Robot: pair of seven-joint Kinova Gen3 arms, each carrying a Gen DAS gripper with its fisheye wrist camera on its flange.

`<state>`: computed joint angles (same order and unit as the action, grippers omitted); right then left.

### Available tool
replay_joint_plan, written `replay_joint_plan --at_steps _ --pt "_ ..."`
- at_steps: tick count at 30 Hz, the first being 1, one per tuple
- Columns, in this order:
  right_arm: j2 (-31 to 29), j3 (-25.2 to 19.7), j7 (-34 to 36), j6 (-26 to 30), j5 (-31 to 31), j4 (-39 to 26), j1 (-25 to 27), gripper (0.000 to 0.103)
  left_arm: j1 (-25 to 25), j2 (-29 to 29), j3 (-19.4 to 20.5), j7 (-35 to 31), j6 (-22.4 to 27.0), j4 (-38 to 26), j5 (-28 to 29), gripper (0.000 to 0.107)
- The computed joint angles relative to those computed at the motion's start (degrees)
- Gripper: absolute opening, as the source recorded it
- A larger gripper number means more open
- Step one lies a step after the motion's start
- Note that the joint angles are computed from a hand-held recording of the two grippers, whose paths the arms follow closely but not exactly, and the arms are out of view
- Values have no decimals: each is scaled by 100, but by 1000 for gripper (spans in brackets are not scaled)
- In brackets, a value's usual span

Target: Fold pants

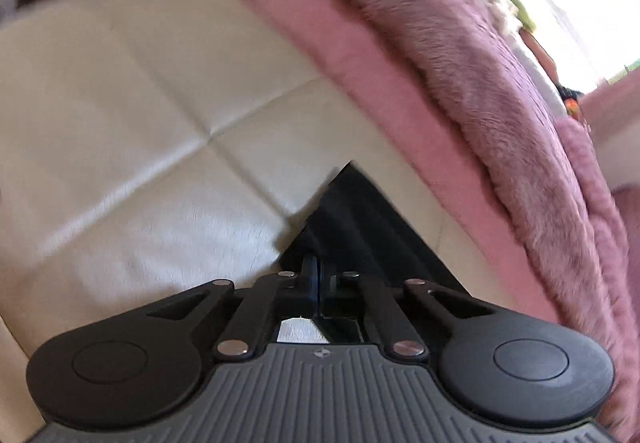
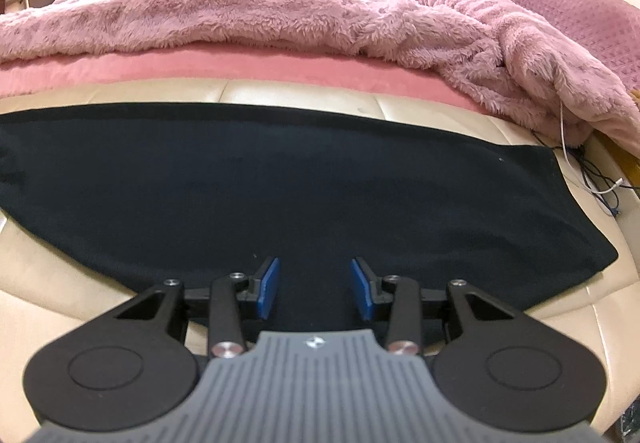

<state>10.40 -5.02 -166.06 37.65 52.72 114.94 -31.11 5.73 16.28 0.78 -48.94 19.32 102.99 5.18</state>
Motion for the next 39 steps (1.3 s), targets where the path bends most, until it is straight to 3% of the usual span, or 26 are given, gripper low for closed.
replay_joint_plan --at_steps 5,8,10,13,17,21,25,32,35,39 --pt "-26 -36 224 153 -161 -25 41 36 -161 171 -22 -589 881 -387 -200 0" --pt "6 -32 361 192 -363 -69 86 36 -676 95 353 -1090 552 -159 441 0" --pt "-21 -21 298 217 -379 -58 62 36 -1068 3 678 -1247 100 183 907 18" --pt "-79 -63 384 297 -414 -80 25 36 -961 -91 510 -1533 -85 335 1290 35" --pt "-301 -189 687 399 -610 -27 42 36 -975 -153 516 -1940 -140 460 1704 36" --pt "-467 -274 890 548 -826 46 119 36 -206 -208 -212 -1368 -130 394 1002 37" --pt "-516 -134 990 401 -849 12 439 36 -313 -248 -112 -1538 107 160 707 45" --pt "-183 474 1404 -203 -584 -392 1388 36 203 150 -511 -1100 613 -603 -423 47" --pt "157 791 1748 -589 -874 -748 1917 36 61 295 -357 -975 690 -765 -550 47" --pt "627 1249 1997 -1067 -1008 -1080 2256 36 1 374 -302 -839 626 -799 -633 48"
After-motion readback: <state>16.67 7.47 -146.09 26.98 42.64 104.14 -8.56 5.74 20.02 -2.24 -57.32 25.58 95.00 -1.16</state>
